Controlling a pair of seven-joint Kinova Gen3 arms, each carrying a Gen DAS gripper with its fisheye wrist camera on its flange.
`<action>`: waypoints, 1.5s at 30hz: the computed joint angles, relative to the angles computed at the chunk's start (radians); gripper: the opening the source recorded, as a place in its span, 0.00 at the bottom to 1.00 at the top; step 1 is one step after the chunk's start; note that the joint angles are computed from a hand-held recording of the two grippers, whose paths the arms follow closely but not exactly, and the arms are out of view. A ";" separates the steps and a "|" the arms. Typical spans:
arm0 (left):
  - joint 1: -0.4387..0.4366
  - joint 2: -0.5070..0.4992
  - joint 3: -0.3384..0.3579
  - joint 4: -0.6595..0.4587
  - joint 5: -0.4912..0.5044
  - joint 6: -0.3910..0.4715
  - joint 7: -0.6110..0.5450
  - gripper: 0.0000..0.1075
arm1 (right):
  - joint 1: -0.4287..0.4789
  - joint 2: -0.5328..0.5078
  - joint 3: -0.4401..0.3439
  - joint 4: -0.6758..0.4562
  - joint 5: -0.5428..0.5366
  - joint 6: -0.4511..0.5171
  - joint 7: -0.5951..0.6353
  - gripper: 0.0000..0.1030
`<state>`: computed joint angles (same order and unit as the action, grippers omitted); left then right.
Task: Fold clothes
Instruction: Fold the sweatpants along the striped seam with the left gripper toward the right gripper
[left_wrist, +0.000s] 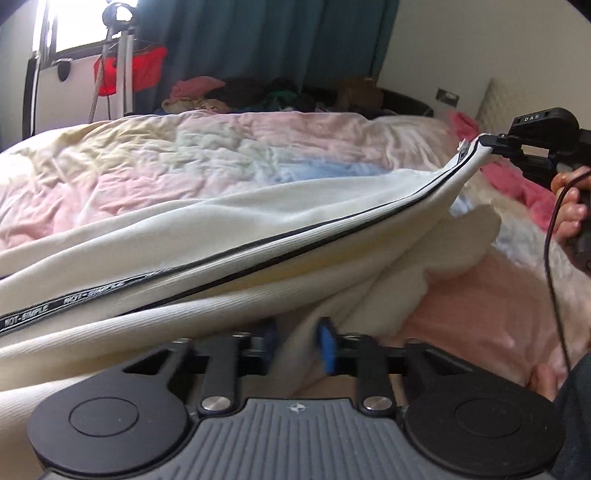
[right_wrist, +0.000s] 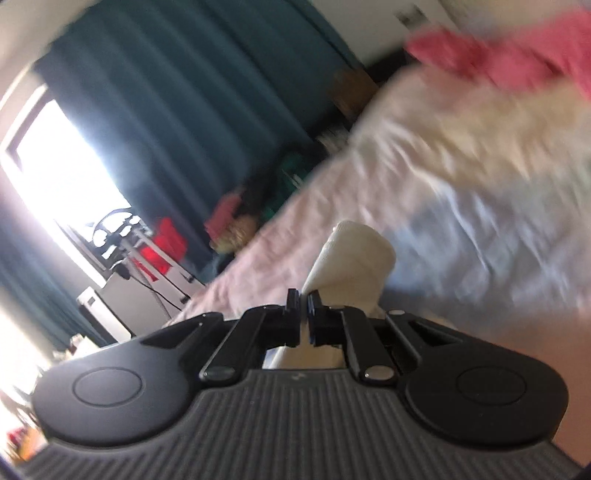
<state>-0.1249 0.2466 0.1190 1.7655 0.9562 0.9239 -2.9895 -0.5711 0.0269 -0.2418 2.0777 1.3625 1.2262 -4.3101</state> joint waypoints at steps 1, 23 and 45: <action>-0.010 0.005 -0.003 -0.014 0.000 0.029 0.009 0.08 | 0.000 0.013 0.001 -0.011 0.019 0.013 0.027 0.07; -0.212 0.280 0.008 -0.253 0.185 0.484 0.544 0.54 | -0.035 0.048 0.016 -0.035 0.041 0.067 -0.058 0.07; -0.237 0.210 0.016 -0.219 0.136 0.359 0.506 0.00 | 0.124 -0.074 0.003 0.002 -0.409 -0.213 -0.049 0.10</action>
